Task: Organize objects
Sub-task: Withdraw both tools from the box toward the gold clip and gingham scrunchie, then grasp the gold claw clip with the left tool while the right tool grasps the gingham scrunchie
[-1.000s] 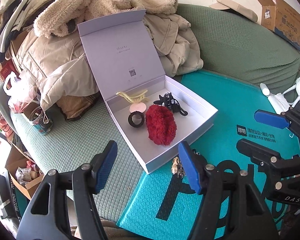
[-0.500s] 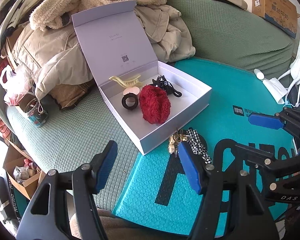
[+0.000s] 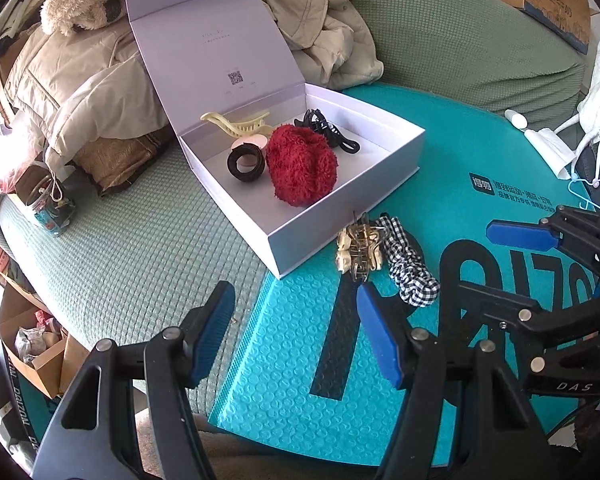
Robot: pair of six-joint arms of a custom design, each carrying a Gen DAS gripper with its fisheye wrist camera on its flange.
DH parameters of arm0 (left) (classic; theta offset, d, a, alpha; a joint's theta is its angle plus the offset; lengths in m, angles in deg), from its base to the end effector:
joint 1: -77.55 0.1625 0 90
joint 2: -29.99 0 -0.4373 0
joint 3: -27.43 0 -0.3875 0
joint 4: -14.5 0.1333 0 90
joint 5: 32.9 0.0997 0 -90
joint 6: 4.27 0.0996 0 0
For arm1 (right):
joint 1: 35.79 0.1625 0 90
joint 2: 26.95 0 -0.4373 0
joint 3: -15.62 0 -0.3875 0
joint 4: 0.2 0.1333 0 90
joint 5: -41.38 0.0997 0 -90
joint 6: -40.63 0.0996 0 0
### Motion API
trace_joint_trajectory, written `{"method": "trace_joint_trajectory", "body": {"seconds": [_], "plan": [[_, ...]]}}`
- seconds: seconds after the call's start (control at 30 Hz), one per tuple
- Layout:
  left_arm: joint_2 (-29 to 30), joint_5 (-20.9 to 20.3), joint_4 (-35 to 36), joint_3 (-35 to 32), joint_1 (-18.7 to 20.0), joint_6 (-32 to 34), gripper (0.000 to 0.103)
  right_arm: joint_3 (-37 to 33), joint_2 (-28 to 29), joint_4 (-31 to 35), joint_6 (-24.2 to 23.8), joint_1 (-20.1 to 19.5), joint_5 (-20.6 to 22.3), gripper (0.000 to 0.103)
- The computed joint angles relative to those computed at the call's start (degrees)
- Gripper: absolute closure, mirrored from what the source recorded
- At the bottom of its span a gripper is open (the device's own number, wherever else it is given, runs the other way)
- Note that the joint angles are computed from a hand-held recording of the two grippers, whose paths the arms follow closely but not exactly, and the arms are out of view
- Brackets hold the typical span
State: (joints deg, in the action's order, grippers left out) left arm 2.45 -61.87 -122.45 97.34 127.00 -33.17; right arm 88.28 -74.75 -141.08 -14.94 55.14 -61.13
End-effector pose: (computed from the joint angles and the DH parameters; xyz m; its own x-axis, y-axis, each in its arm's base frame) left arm -0.3378 -0.7339 0.0634 -0.6751 -0.1368 -0.7249 0.3675 0.7896 -0.4914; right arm 0.1243 -0.7757 0.2799 -0.5407 -0.6964 0.4719 -0.8146 0.5733 -0.0875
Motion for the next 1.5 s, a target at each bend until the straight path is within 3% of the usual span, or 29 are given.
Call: {"method": "trace_joint_trajectory", "body": {"seconds": [0.67,0.73,0.9,1.2,1.33,1.37,1.47,1.5], "plan": [[2.88,-5.24,-5.55,-1.76,3.64,4.43,0.041,-7.60,6.41,6.26,2.62,-0.96,-1.42,0.042],[3.52,-6.51,-7.80,-2.28,3.74,7.20,0.041,-8.56,7.04,6.62,3.02,-1.04,-1.87,0.053],[6.31,-7.30,-5.43,-7.09,3.96,9.97,0.041,-10.03,7.75,7.27,2.87,-1.58,-1.79,0.072],[10.77,-8.18,-4.31,-15.09,5.30,11.84,0.041,-12.00,7.90,7.56,4.37,-2.93,-1.84,0.075],[11.70,-12.20,-1.98,-17.94,6.39,9.91,0.042,-12.65,8.09,7.69,5.14,-3.17,-2.18,0.075],[11.91,-12.75,-2.20,-18.25,6.55,9.96,0.042,-12.80,8.06,8.13,5.35,-3.30,-1.79,0.077],[12.75,-11.71,-2.94,-18.84,6.48,11.68,0.062,-12.77,7.95,8.66,5.58,-3.50,-1.30,0.081],[12.86,-11.61,-2.92,-18.94,6.47,11.88,0.062,-12.68,7.91,8.81,5.49,-3.51,-1.39,0.082]]}}
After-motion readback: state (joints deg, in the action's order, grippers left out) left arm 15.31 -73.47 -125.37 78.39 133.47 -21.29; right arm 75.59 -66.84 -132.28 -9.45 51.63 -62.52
